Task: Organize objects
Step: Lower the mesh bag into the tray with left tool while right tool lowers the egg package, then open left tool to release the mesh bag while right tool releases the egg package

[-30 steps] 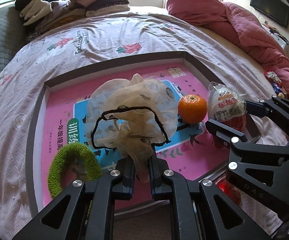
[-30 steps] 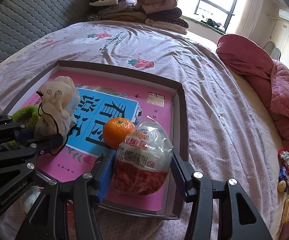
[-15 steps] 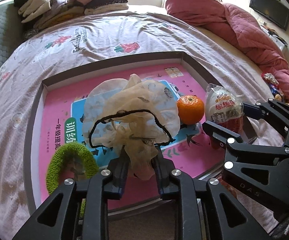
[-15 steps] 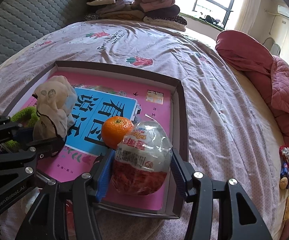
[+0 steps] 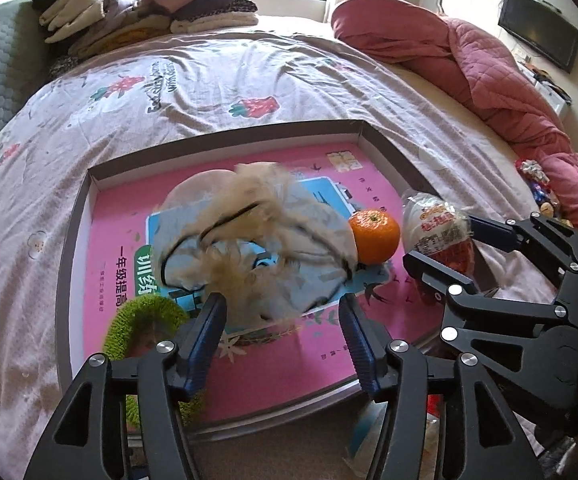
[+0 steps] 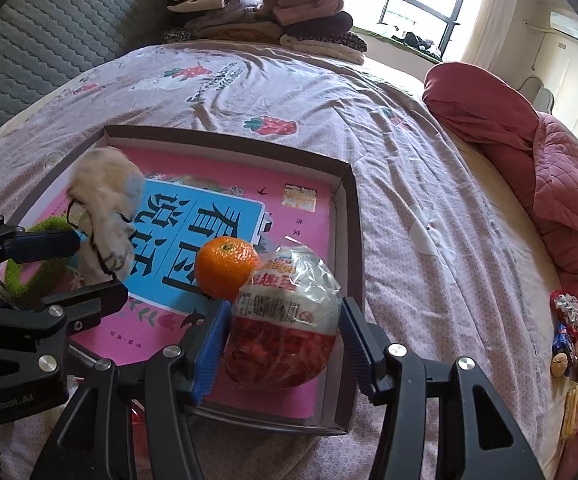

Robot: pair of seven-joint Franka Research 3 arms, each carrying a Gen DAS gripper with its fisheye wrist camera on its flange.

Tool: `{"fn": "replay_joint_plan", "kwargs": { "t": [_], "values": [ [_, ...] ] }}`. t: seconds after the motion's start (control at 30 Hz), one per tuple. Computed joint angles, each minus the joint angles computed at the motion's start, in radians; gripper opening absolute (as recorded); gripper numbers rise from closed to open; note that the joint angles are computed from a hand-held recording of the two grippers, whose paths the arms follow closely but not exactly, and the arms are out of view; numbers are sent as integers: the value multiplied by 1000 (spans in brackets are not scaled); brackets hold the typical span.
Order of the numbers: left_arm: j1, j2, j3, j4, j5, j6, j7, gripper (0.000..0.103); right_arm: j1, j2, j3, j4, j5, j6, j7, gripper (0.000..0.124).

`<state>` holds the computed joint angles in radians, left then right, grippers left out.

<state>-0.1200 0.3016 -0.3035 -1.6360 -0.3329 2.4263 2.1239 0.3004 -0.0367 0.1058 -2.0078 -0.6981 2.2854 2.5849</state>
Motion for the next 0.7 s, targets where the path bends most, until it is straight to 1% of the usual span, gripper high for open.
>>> {"fn": "replay_joint_plan", "kwargs": {
  "t": [0.17,0.4,0.7],
  "values": [
    [2,-2,0,14,-7,-31,-3,61,-1,-5,1,0,-4,3,6,55],
    [3,-18,1,1,-23,-14,5,61,-2,-11,4,-1,-7,7,10,55],
    [-1,-36,13,-20,-7,26,-16,63,-3,-14,8,0,-13,7,17,55]
  ]
}}
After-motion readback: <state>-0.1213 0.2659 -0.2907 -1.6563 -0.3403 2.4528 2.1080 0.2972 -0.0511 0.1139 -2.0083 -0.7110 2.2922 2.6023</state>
